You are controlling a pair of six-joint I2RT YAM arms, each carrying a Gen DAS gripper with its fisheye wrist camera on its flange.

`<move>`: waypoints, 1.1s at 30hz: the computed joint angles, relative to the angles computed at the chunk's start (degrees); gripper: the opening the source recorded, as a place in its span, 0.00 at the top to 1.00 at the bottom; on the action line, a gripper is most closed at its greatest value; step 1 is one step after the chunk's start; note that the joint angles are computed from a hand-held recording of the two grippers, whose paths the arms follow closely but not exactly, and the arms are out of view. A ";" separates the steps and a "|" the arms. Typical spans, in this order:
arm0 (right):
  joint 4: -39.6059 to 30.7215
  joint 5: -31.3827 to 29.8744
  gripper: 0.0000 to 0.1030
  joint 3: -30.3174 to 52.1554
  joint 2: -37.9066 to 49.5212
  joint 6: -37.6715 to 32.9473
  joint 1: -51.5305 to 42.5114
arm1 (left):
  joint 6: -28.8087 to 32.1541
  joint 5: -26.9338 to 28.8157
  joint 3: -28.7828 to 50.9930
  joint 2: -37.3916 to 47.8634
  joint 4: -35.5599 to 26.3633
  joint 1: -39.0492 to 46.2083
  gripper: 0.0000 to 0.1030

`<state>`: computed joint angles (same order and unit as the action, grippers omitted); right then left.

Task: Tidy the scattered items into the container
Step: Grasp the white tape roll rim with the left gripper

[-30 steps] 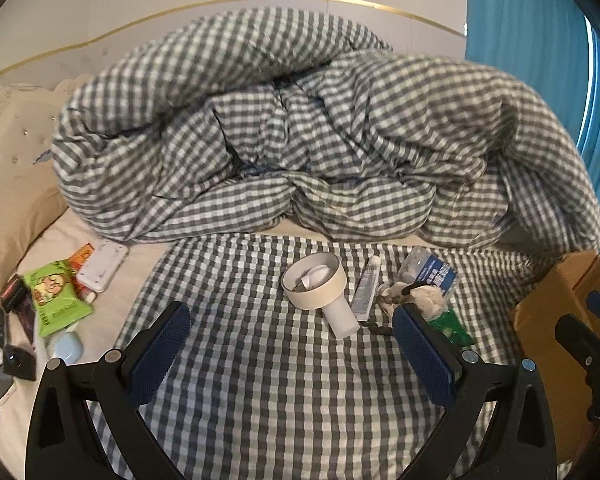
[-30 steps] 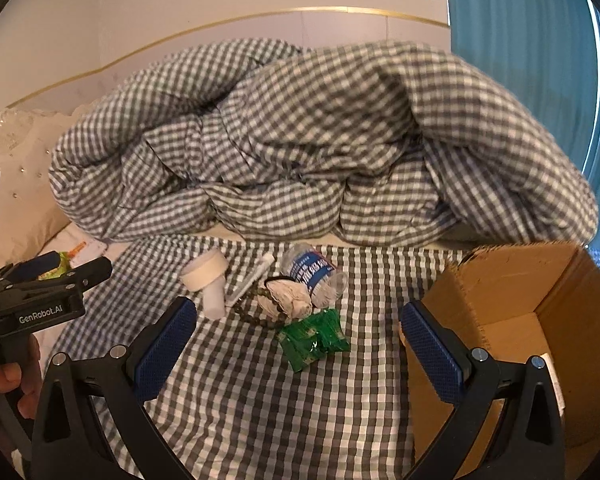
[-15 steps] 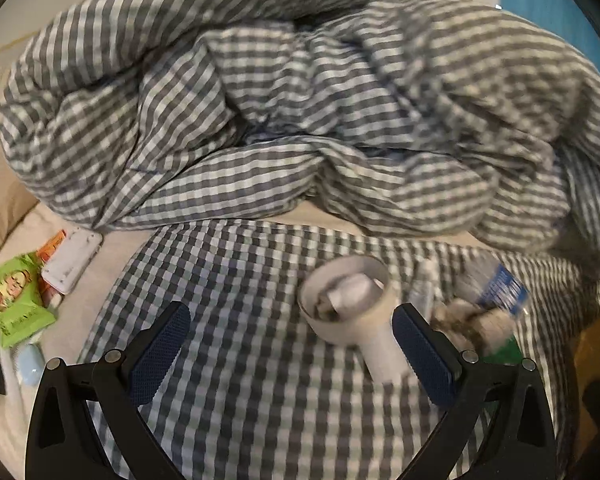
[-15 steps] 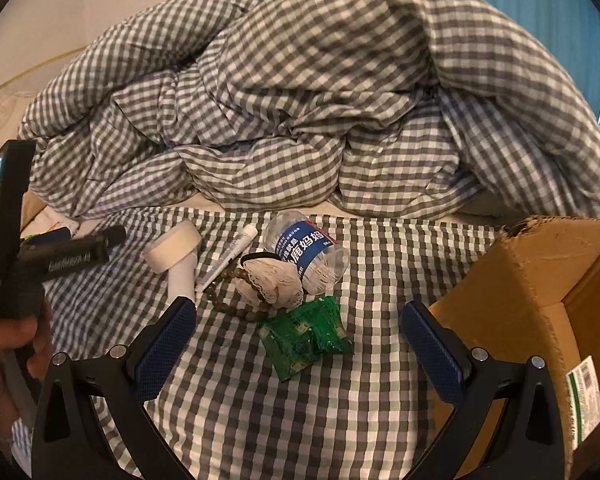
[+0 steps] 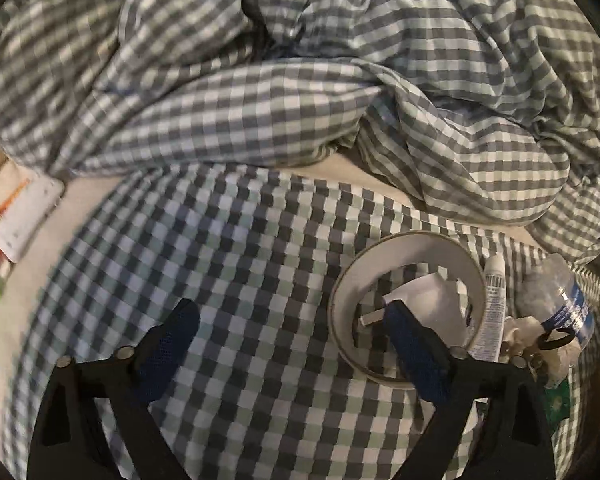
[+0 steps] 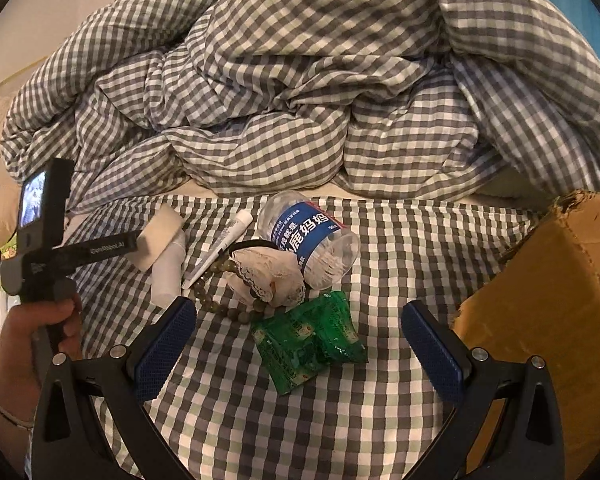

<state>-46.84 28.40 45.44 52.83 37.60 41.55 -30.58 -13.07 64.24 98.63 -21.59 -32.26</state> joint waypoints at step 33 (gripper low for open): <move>3.57 -2.45 0.00 -3.58 0.02 1.01 -1.39 | 0.86 9.89 -8.79 -8.20 8.70 0.21 0.97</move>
<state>-43.28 25.95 41.85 52.85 38.61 40.16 -29.73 -3.19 55.46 90.43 -12.89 -32.05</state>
